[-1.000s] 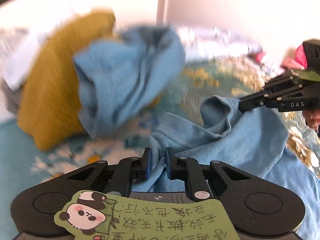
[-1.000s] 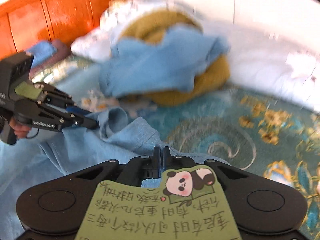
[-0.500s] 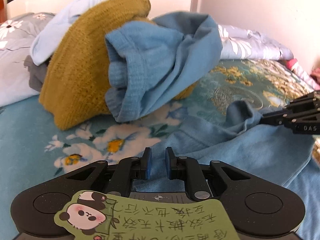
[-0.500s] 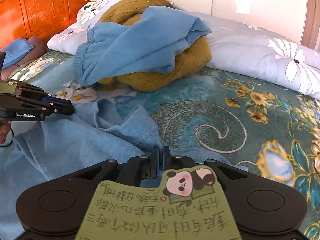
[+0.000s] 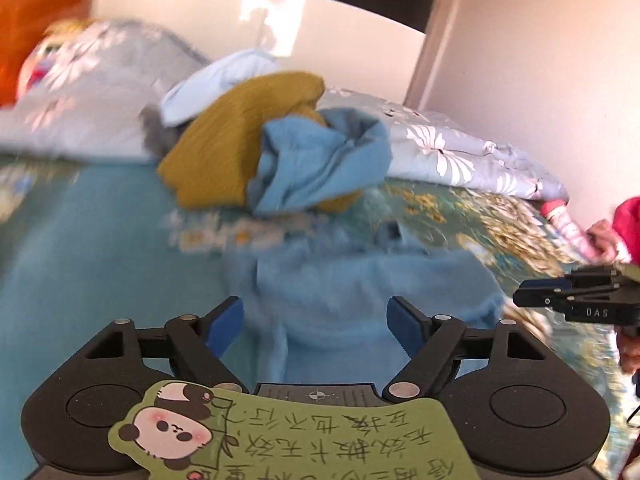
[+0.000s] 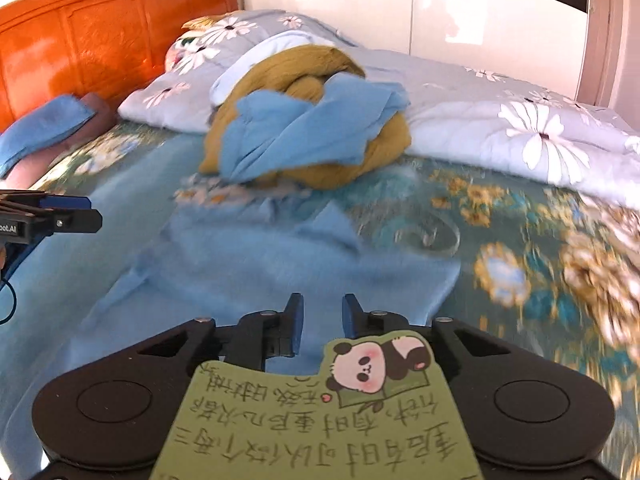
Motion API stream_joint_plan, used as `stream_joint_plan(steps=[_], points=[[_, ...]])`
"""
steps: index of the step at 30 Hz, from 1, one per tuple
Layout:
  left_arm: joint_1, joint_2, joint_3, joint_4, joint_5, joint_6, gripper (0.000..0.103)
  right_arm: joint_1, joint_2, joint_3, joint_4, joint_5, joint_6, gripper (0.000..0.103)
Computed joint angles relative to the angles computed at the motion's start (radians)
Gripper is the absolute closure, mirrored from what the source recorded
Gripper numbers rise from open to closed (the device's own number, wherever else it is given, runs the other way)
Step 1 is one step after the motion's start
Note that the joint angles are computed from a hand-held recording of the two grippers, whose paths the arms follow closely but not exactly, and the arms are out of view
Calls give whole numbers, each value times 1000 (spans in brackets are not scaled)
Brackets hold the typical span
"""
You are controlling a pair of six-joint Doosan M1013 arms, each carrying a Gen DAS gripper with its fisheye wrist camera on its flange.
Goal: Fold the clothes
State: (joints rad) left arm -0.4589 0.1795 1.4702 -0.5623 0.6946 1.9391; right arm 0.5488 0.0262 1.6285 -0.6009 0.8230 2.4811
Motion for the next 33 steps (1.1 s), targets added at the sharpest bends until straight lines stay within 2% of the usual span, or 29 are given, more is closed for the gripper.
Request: stream_joint_plan(steps=[2, 4, 6, 7, 8, 9, 13, 16, 20, 23, 30, 33], points=[[12, -42, 55, -12, 2, -33, 21, 45, -30, 30, -21, 12, 57, 78], [21, -88, 112, -12, 0, -70, 13, 96, -46, 41, -62, 66, 105, 75], [29, -127, 162, -30, -6, -60, 13, 153, -59, 48, -127, 126, 179, 69], [32, -142, 181, -26, -8, -68, 11, 180, -65, 51, -158, 152, 220, 61], [34, -156, 199, -20, -9, -78, 4, 202, -71, 56, -183, 169, 255, 55], [36, -171, 217, -13, -9, -89, 0, 223, -77, 62, -203, 183, 291, 54], [48, -214, 267, -16, -5, -137, 1, 309, -94, 88, -274, 260, 456, 40], [52, -239, 293, -8, -2, -153, 1, 355, -98, 110, -287, 297, 537, 28], [53, -262, 320, -11, 3, -129, 1, 398, -92, 123, -286, 363, 600, 24], [47, -270, 331, 3, 18, -138, 1, 418, -95, 140, -277, 395, 654, 18], [30, -261, 350, 32, 48, -166, 1, 420, -114, 189, -207, 410, 769, 18], [20, -264, 365, 39, 19, -174, 1, 411, -113, 205, -183, 393, 814, 18]])
